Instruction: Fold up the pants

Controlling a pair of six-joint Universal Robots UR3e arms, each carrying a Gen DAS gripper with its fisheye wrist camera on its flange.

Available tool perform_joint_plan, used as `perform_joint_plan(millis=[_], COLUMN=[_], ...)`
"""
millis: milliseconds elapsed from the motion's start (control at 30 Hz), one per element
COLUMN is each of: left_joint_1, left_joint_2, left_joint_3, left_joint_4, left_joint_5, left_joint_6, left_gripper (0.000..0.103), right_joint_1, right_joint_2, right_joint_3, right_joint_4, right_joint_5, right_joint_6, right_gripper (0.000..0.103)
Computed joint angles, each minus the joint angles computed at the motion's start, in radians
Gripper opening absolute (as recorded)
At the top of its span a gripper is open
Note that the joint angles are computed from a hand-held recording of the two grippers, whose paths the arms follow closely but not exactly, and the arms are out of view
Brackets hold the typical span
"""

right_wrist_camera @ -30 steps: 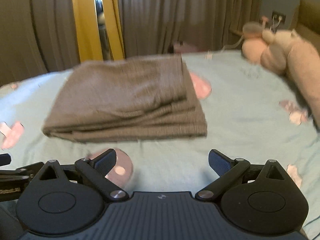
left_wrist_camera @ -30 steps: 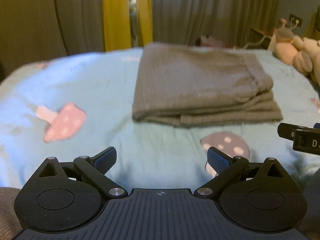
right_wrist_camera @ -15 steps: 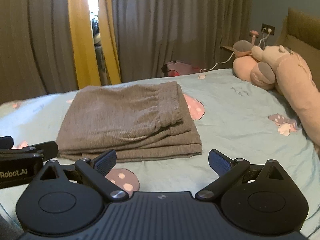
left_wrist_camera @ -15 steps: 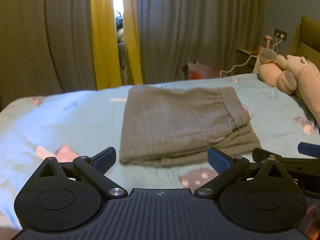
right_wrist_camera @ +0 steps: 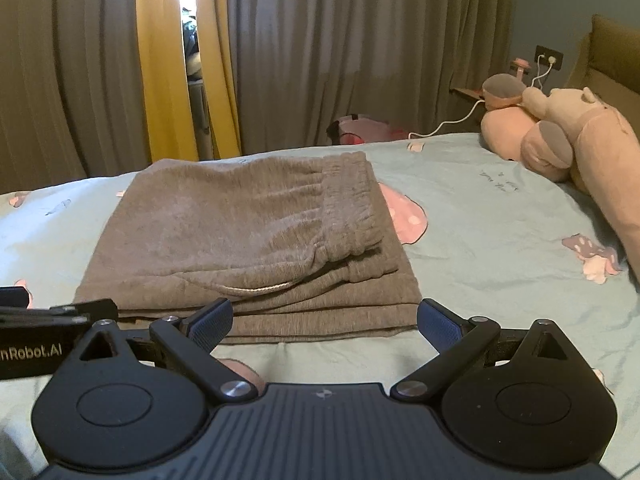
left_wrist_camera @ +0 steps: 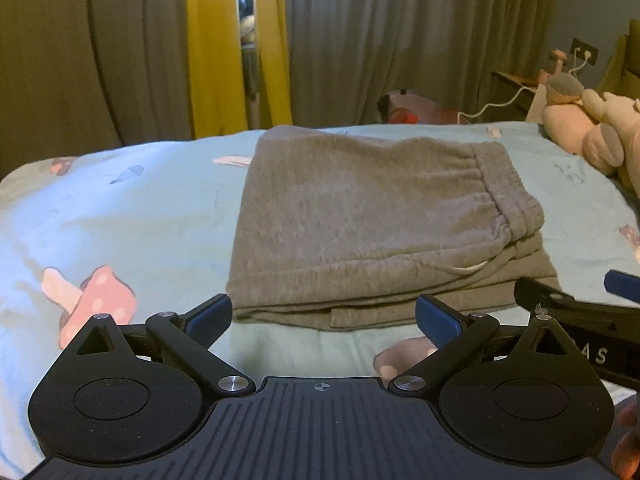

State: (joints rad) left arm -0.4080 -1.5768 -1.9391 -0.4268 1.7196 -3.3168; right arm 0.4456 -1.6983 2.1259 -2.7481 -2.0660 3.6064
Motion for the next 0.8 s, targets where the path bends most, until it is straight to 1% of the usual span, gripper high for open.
perform_joint_plan(millis=[100, 233, 467, 600, 800], left_joint_1=[0.013, 0.015, 0.028, 0.027, 0.044], left_joint_2=[-0.024, -0.053, -0.061, -0.066, -0.066], left_joint_3=[-0.001, -0.002, -0.016, -0.014, -0.021], left_joint_4=[0.020, 0.054, 0.076, 0.072, 0.072], left_joint_5=[-0.016, -0.016, -0.042, -0.038, -0.053], left_joint_6=[0.012, 0.037, 0.065, 0.063, 0.049], left_gripper=[0.102, 0.102, 0.102, 0.102, 0.102], right_joint_1=[-0.013, -0.011, -0.029, -0.013, -0.017], right_joint_2=[0.033, 0.085, 0.095, 0.115, 0.117], right_joint_3=[0.000, -0.011, 0.006, -0.004, -0.004], right_joint_4=[-0.048, -0.103, -0.120, -0.118, -0.113], right_joint_5=[0.009, -0.015, 0.007, -0.014, -0.005], right_joint_6=[-0.023, -0.067, -0.070, -0.074, -0.072], right_gripper=[0.099, 0.099, 0.099, 0.099, 0.099])
